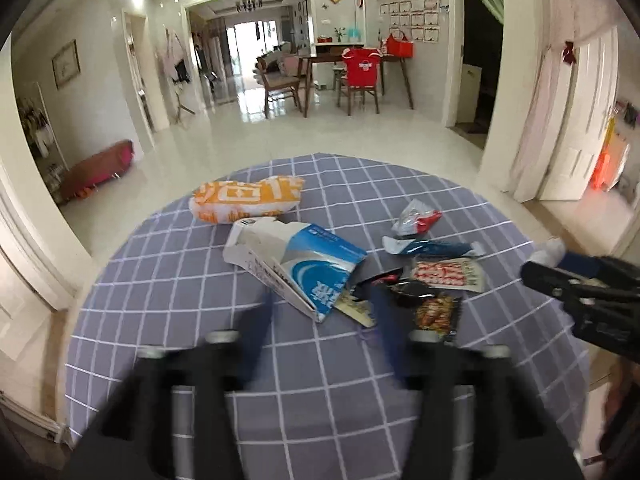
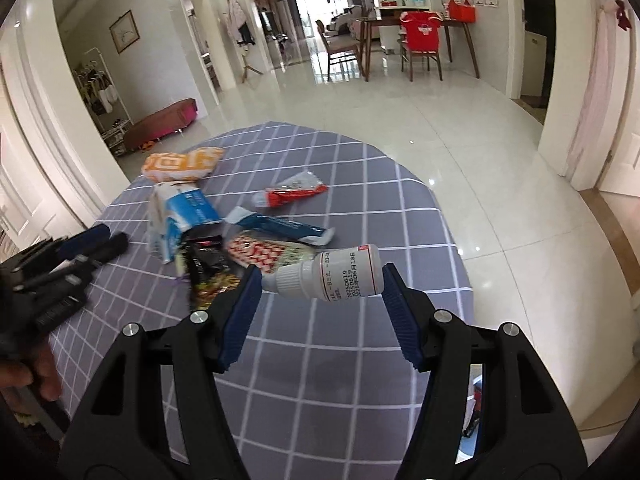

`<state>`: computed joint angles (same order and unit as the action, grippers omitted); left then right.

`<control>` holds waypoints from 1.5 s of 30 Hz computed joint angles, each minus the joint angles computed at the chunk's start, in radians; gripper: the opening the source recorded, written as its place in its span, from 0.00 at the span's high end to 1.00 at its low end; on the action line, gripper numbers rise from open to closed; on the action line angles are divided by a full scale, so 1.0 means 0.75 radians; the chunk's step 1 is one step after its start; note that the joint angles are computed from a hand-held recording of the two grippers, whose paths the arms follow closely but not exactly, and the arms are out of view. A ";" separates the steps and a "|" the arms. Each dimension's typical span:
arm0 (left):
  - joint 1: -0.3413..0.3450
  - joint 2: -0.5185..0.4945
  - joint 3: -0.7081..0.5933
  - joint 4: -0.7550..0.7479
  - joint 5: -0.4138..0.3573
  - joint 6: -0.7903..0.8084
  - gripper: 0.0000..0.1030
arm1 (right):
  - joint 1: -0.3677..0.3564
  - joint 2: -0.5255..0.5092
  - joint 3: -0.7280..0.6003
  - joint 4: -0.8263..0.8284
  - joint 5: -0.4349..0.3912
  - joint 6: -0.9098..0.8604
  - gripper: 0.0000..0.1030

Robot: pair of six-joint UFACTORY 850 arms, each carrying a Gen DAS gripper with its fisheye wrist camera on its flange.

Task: Collect trash
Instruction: 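Release the black bag and grasp the blue-white paper box with the left tool, then lift the blue-white box with the left tool while the right tool holds the bottle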

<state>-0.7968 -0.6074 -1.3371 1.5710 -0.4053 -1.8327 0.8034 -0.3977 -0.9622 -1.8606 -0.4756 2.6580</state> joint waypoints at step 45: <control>-0.042 0.162 0.204 -0.008 -0.160 -0.094 0.97 | 0.091 -0.060 -0.132 -0.143 0.040 0.056 0.41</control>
